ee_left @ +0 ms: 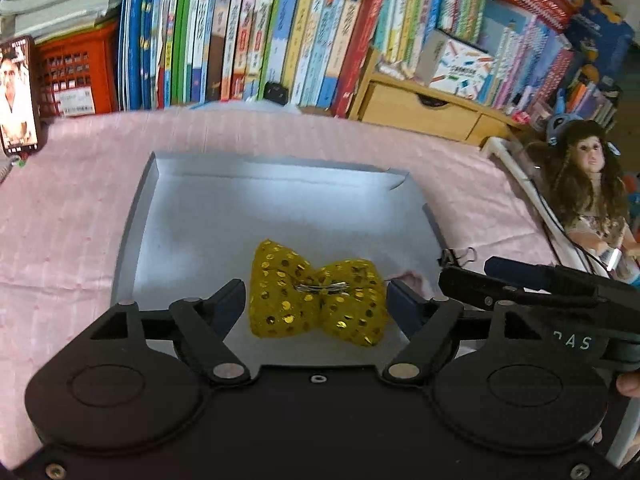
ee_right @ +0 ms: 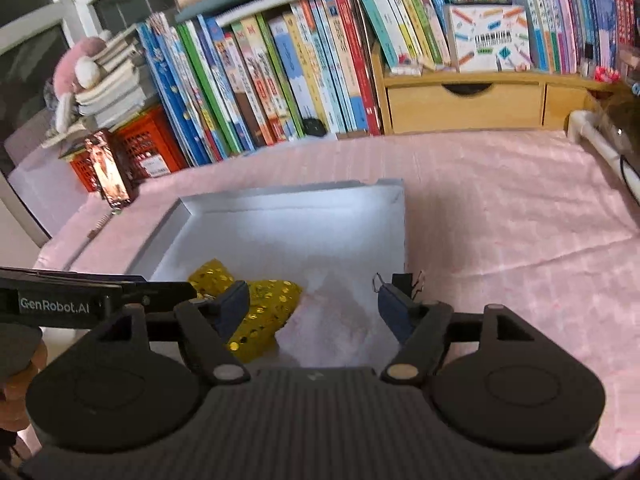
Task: Organize soft objects
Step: 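Carry the bow with left tool into the grey tray while right tool drops the sock there, then withdraw both tools from the tray toward the green scrunchie and white pompom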
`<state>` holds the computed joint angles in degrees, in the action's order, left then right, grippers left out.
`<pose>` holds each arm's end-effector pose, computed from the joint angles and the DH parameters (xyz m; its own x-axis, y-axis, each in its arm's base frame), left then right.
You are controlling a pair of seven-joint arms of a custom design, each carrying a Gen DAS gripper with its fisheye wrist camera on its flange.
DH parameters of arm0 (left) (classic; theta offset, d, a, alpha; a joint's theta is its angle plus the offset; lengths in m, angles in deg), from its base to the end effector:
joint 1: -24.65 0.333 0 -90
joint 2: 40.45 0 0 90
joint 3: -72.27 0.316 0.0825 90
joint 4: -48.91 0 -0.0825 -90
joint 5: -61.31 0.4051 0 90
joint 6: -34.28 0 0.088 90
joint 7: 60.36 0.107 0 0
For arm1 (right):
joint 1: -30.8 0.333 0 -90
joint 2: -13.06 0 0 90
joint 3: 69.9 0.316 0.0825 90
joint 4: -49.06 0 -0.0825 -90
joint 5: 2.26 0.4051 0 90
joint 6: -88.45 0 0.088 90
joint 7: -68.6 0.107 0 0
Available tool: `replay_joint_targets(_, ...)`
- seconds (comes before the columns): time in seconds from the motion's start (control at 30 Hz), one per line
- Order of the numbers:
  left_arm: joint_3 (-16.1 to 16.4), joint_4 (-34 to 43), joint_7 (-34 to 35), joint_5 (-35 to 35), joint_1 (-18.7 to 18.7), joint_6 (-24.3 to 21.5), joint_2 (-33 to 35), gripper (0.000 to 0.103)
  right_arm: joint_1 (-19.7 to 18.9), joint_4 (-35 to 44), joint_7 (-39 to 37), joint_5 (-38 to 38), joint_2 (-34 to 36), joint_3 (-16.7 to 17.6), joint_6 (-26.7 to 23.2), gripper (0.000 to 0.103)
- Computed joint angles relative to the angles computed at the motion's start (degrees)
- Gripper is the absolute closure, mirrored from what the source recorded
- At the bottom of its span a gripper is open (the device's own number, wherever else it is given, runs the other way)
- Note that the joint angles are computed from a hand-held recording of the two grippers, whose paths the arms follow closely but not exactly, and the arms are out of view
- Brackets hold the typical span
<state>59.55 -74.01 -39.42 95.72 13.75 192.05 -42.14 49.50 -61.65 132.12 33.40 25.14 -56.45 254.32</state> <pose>0.5338 -0.2596 0.4715 0.2054 -0.9466 0.2485 -0.7189 -0.3182 -0.6180 0.5841 0.3157 0.4492 0.5114 -0.8222 -0.2497 -0.6903 -0.2201 -0.6892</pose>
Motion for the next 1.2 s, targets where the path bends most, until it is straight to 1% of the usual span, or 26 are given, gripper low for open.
replay_joint_targets(0.13, -1.18, -2.63, -4.63, 5.73, 0.29, 1.52, -3.20, 0.023, -1.39, -3.58, -8.40, 7.89, -3.55, 2.32, 2.79, 0.019)
replay_joint_targets(0.27, -3.50, -5.27, -10.46, 12.43, 1.40, 2.09, -6.66, 0.020, -0.63, -6.76, -19.20, 19.18, -7.21, 2.58, 4.91, 0.017)
replay_joint_targets(0.37, -5.34, -7.69, -14.11, 16.23, 2.28, 2.95, -9.50, 0.018, 0.77, -8.92, -27.55, 28.16, -9.95, 1.68, 5.75, 0.017)
replay_joint_targets(0.53, -8.94, -11.81, -20.24, 20.91, 3.80, 4.16, -13.82, 0.016, 4.66, -12.21, -39.73, 40.23, -13.54, -1.01, 8.49, 0.015)
replay_joint_targets(0.63, -11.26, -13.94, -24.31, 23.84, 4.84, 4.90, -15.86, 0.016, 7.04, -13.94, -45.19, 45.72, -15.25, -3.00, 9.58, 0.015)
replay_joint_targets(0.73, -13.19, -15.39, -27.58, 26.35, 5.27, 5.39, -17.32, 0.016, 8.46, -15.69, -46.75, 47.18, -16.44, -4.33, 10.49, 0.015)
replay_joint_targets(0.9, -15.98, -16.34, -32.14, 31.14, 5.28, 5.51, -18.55, 0.014, 9.56, -18.05, -46.93, 47.97, -17.87, -5.60, 11.82, 0.015)
replay_joint_targets(1.03, -16.95, -16.10, -35.29, 34.53, 4.00, 4.77, -18.15, 0.014, 9.90, -19.62, -45.84, 47.67, -18.49, -6.20, 12.76, 0.014)
replay_joint_targets(1.2, -17.46, -14.73, -40.09, 39.94, 1.31, 2.06, -15.79, 0.013, 10.02, -21.07, -43.57, 46.67, -18.76, -6.98, 13.26, 0.014)
